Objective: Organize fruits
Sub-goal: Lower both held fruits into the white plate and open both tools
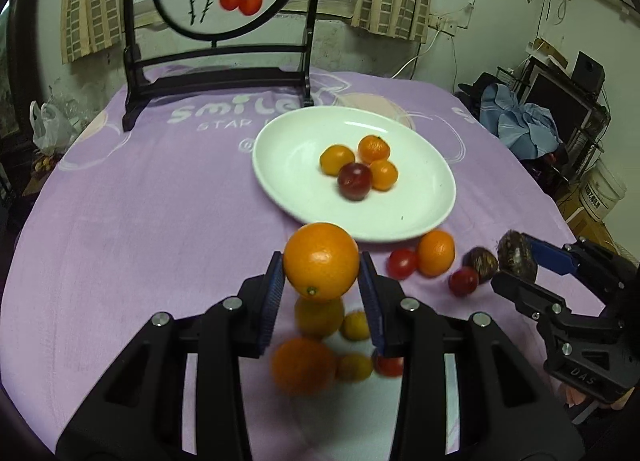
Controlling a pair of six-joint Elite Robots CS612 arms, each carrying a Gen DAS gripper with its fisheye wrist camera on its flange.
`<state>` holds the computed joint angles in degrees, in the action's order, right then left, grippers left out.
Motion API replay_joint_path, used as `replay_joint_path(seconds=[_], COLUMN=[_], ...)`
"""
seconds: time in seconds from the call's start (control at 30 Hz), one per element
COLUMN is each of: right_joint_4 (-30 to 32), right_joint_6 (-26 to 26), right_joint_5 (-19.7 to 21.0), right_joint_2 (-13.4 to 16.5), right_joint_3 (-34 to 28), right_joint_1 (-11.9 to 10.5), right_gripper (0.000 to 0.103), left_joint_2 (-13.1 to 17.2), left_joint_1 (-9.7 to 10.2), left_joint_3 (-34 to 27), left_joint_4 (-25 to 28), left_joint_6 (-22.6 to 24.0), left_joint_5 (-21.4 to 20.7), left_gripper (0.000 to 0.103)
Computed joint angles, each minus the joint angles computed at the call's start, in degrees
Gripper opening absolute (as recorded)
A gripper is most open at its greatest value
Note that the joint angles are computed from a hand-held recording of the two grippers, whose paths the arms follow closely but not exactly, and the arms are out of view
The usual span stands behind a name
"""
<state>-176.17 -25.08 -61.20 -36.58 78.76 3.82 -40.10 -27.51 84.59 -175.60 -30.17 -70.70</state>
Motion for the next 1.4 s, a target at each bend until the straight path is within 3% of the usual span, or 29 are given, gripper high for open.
replay_joint_path(seconds=[0.17,0.4,0.6,0.67,0.73,0.93,1.1,1.2,1.4], right_joint_4=[1.31,10.26,15.53,13.9,12.92,10.98,9.25,8.52,5.11], right_joint_6=[1.81,2.45,3.24,4.68,5.73,7.48,7.73,7.03,5.1], right_joint_5=[-2.13,-7.14,-9.33,-9.65,-8.57,-5.89,-4.56,-2.69,-3.04], right_joint_2=[3.26,8.52,10.91,10.89,10.59,7.94,5.38,3.74,1.68], right_joint_3=[-6.36,-16.11,-20.71,-20.42,-19.81,-14.96,-9.51,-6.1,-1.04], right_joint_1=[0.65,1.84,2.31,2.27,1.95,0.52,-0.72,-1.52,-1.88], right_gripper=[0.043,0.043,0.043,0.051,0.055,0.058,0.06,0.06,0.06], left_joint_2=[3.28,7.57,9.69,9.83,9.29,6.07,3.31,1.95,0.21], left_joint_1=[0.55,1.88,2.66,2.77,2.25,1.0,0.12,0.11,-0.13], left_joint_3=[-7.03,-15.13,-18.84,-19.08,-17.84,-11.77,-5.69,-2.1,2.4], left_joint_4=[5.34,12.28,16.4,17.0,15.45,9.15,5.35,3.2,1.98], left_joint_6=[-0.34,-1.64,-3.37,-4.8,-4.28,-2.48,-3.45,-6.15,-9.85], left_joint_5=[0.58,-0.03,-0.53,-0.31,2.25,6.02,8.3,7.21,6.93], left_gripper=[0.038,0.038,0.038,0.045,0.063,0.084,0.088,0.088,0.088])
